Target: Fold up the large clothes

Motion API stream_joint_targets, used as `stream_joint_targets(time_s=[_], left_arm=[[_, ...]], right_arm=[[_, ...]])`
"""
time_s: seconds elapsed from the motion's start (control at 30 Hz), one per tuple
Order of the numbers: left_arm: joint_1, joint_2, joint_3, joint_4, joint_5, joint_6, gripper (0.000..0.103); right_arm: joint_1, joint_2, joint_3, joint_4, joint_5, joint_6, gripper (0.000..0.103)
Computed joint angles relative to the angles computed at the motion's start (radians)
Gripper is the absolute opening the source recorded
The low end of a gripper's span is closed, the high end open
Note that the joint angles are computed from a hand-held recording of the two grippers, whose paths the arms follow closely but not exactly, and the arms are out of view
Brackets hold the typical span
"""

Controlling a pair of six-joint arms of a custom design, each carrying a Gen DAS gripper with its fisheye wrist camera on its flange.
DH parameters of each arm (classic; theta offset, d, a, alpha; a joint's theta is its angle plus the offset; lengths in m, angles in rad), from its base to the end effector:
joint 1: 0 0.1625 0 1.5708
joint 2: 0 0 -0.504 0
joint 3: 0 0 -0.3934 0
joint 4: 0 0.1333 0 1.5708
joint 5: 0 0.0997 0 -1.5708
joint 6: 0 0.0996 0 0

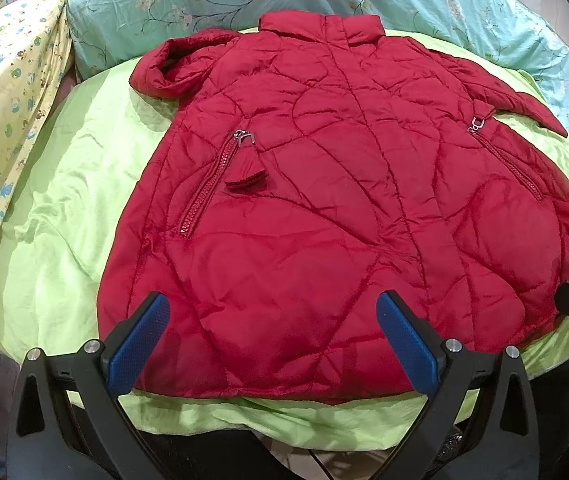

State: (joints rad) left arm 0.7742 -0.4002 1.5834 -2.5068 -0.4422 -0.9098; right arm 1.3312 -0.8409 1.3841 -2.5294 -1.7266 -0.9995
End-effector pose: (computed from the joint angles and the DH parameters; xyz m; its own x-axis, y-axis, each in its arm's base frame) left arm -0.3437 -0.6484 -0.0711 -0.6338 -0.2524 -0.7311 0.3142 0.7797 -0.5415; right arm -0.0763 -0.8088 0.2850 -0.6935 -0.5880 0.4162 -0.6774 0.7290 -0.0988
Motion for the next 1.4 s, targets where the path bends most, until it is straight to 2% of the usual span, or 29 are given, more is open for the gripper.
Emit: stream_joint_targets(time_s=[0.03,0.17,0.7,0.83,1.0,1.1,1.17,1.23,1.4], left_arm=[[-0.002,0.005,0.004,-0.037,0.016,0.017,0.103],[0.004,-0.006,-0.004,0.03,-0.016,-0.009,0.103],[0.036,-0.004,-0.029,-0.017,-0.051,0.047,0.103],[0.052,-0.007,-0.053,0.035,-0.068,0.022,0.103],[0.071,-0.013,-0.065,0.033,-0.068,0.025,0.103],[0.088,-0.018,-0.087,0.046,-0.101,0.032,0.103],[0.1,-0.023,-0.106,0.067,-0.134,0.026,0.103],[0.11,-0.029,-0.11,0.028,-0.166,0.054,0.103],[0.121,-0.024,-0.149,0.018,-0.151,0.103,0.103]], right_arm=[[0.0,0.0,-0.001,0.002,0.005,0.001,0.097],[0.003,0.004,-0.005,-0.005,-0.007,-0.002,0.097],[0.0,0.036,-0.08,0.018,0.017,0.034,0.097],[-0.004,0.046,-0.118,0.021,0.029,0.054,0.097],[-0.014,0.068,-0.196,0.048,0.067,0.099,0.097],[-0.026,0.087,-0.257,0.065,0.116,0.127,0.097],[-0.033,0.11,-0.325,0.102,0.134,0.165,0.097],[-0.041,0.137,-0.396,0.121,0.149,0.2,0.097],[-0.06,0.228,-0.642,0.236,0.168,0.306,0.097]])
